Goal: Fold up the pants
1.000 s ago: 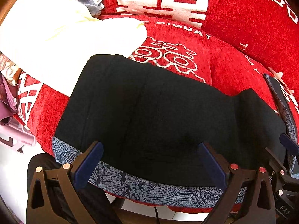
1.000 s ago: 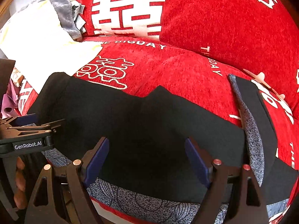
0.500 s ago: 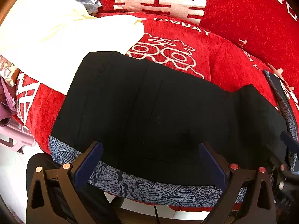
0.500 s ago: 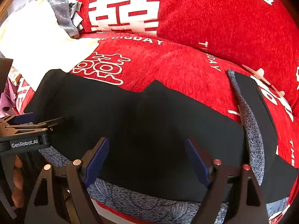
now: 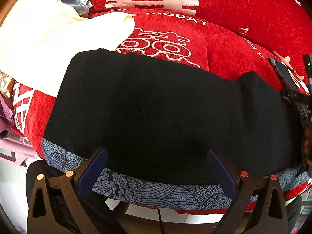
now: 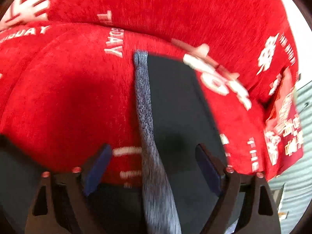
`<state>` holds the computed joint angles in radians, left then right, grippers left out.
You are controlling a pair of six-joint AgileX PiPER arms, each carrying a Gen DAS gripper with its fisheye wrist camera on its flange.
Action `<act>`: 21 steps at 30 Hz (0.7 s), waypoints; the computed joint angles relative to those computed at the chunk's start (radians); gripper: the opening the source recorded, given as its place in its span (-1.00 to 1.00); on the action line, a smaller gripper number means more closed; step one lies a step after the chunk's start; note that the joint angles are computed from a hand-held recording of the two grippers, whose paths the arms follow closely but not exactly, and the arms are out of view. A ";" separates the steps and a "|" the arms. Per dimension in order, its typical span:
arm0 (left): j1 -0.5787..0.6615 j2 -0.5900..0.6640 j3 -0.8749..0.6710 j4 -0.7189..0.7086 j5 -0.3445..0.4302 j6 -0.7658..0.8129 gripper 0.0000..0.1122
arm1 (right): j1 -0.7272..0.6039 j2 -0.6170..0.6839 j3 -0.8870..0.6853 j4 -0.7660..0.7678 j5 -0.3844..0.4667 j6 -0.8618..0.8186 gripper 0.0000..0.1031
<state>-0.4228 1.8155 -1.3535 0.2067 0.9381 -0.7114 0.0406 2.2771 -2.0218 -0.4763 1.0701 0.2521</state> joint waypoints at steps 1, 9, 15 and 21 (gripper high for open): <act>0.000 0.001 -0.001 0.001 0.002 0.000 0.82 | -0.028 0.007 -0.025 0.077 0.009 -0.053 0.59; -0.018 0.014 -0.019 -0.016 0.006 0.021 0.82 | -0.260 -0.347 0.402 0.367 -0.301 -0.153 -0.80; -0.033 0.039 -0.042 -0.061 -0.001 0.053 0.82 | -0.645 -0.634 0.747 0.864 -0.437 -0.552 -0.81; -0.068 0.093 -0.103 -0.060 0.027 0.059 0.82 | -0.941 -0.545 0.819 1.349 -0.357 -1.031 -0.13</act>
<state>-0.4913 1.9088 -1.4563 0.1464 0.9653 -0.6527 -0.9003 1.7321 -1.2030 0.8727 0.7130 -0.7787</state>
